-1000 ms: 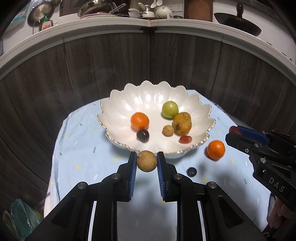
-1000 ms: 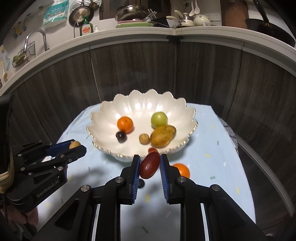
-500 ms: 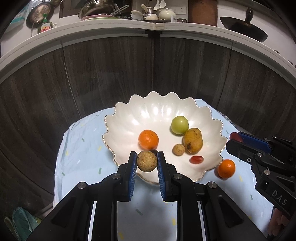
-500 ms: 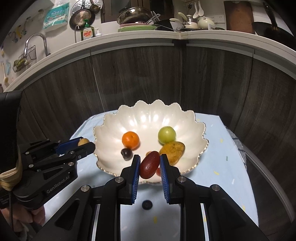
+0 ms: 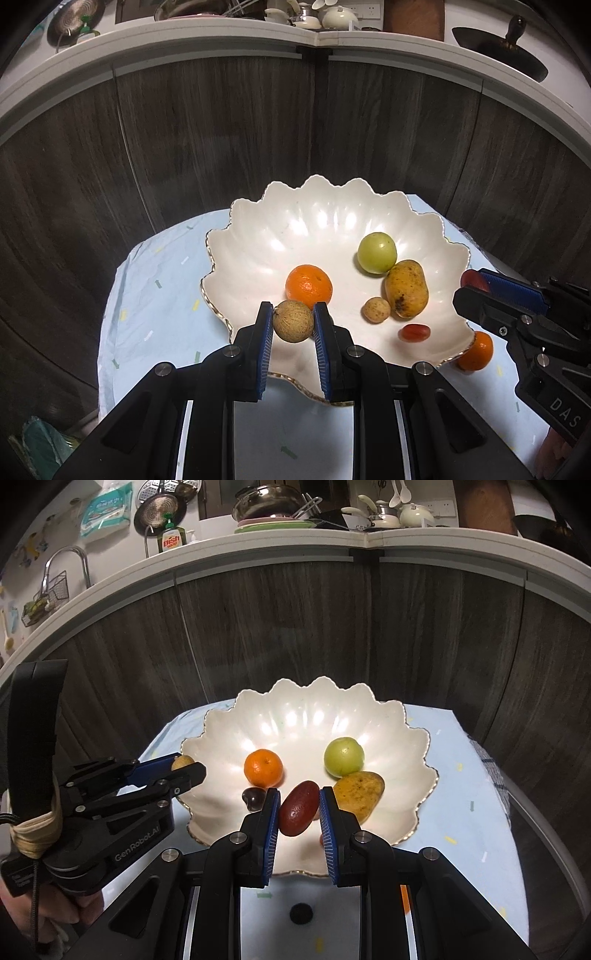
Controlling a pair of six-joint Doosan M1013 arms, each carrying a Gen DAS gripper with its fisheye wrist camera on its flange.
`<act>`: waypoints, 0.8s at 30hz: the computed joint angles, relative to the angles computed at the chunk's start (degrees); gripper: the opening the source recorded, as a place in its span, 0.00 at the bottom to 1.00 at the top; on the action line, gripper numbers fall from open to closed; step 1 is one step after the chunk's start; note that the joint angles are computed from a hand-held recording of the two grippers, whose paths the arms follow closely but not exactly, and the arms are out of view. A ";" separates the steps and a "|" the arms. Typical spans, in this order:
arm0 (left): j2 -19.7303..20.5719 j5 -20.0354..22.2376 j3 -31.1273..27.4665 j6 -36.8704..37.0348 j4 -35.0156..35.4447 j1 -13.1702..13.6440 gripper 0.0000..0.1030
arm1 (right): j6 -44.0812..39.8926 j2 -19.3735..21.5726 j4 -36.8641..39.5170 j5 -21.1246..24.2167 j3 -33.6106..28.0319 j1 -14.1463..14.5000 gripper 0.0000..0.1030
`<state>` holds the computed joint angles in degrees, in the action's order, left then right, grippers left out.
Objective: Organize fruits
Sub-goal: 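Carry the longan in the left tool over the bowl while the right tool carries the date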
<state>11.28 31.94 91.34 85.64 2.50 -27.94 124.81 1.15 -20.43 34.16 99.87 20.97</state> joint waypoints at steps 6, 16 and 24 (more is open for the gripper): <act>1.13 0.28 -0.73 0.39 -0.63 0.52 0.22 | -2.74 1.20 2.77 0.26 -0.68 -0.39 0.22; 2.51 0.72 -1.47 1.11 -2.00 0.95 0.22 | -7.46 2.82 7.61 1.43 -1.63 -0.74 0.22; 2.93 0.55 -1.30 1.23 -2.23 0.96 0.22 | -9.83 3.70 11.25 2.97 -1.86 -1.56 0.22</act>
